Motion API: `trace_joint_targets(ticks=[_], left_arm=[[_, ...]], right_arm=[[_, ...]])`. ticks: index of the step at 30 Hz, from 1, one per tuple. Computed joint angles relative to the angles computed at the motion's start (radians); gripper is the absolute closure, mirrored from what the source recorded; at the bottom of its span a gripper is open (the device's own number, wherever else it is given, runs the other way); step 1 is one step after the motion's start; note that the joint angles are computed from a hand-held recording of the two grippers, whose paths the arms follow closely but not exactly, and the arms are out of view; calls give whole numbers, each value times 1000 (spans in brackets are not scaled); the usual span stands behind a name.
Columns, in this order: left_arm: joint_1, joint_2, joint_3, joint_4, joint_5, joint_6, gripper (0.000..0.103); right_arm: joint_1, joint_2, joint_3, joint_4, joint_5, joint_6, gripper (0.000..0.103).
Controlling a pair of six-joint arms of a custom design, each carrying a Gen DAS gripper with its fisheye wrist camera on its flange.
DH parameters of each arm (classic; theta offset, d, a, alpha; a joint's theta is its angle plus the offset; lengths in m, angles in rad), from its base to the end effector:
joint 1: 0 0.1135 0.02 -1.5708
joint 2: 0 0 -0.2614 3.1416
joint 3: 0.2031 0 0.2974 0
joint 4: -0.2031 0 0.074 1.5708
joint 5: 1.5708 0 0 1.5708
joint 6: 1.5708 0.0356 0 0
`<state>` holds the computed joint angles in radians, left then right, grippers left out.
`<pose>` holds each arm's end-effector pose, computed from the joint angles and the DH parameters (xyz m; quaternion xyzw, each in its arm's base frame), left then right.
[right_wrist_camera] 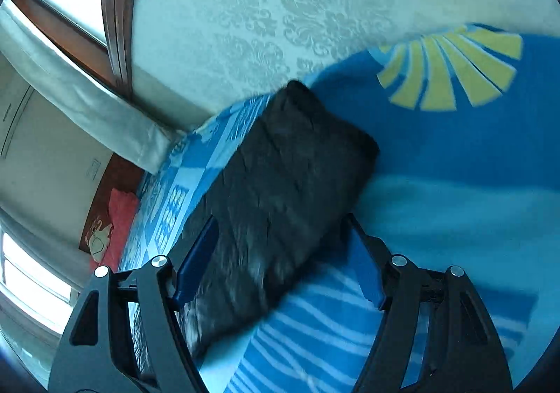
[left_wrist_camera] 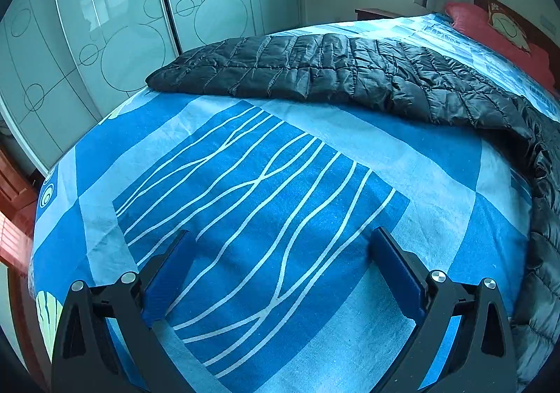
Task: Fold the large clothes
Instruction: 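Reach the right tool to the sleeve cuff and close on it, then lift the held sleeve with the right tool and lay it across the jacket body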
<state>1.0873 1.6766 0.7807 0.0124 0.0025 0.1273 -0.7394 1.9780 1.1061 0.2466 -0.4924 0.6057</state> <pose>0.1609 0.3063 0.0988 -0.4344 0.8353 0.1913 0.2774 0.3381 -0.2856 0.1074 0.4511 0.7446 0.1870 0.4551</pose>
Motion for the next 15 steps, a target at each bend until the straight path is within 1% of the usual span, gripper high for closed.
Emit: trace_joint_targets(ticks=[3, 5, 6, 7, 9, 12, 15], left_arm=[[-5, 2, -1, 7, -10, 1, 4], [-7, 4, -2, 10, -14, 1, 4], [-8, 4, -1, 10, -15, 1, 4], [-8, 1, -5, 11, -16, 0, 4], [-8, 1, -5, 11, -16, -1, 4], [-8, 1, -6, 12, -16, -1, 4], [-9, 0, -7, 16, -18, -2, 4]], right_arm=[[16, 23, 35, 5, 40, -17, 31], [25, 33, 49, 4, 77, -20, 39], [30, 35, 58, -13, 101, -26, 50], [34, 51, 85, -35, 118, -26, 68], [35, 71, 120, -66, 120, -17, 86], [61, 26, 102, -69, 171, -53, 94], [140, -94, 31, -48, 226, -130, 95]])
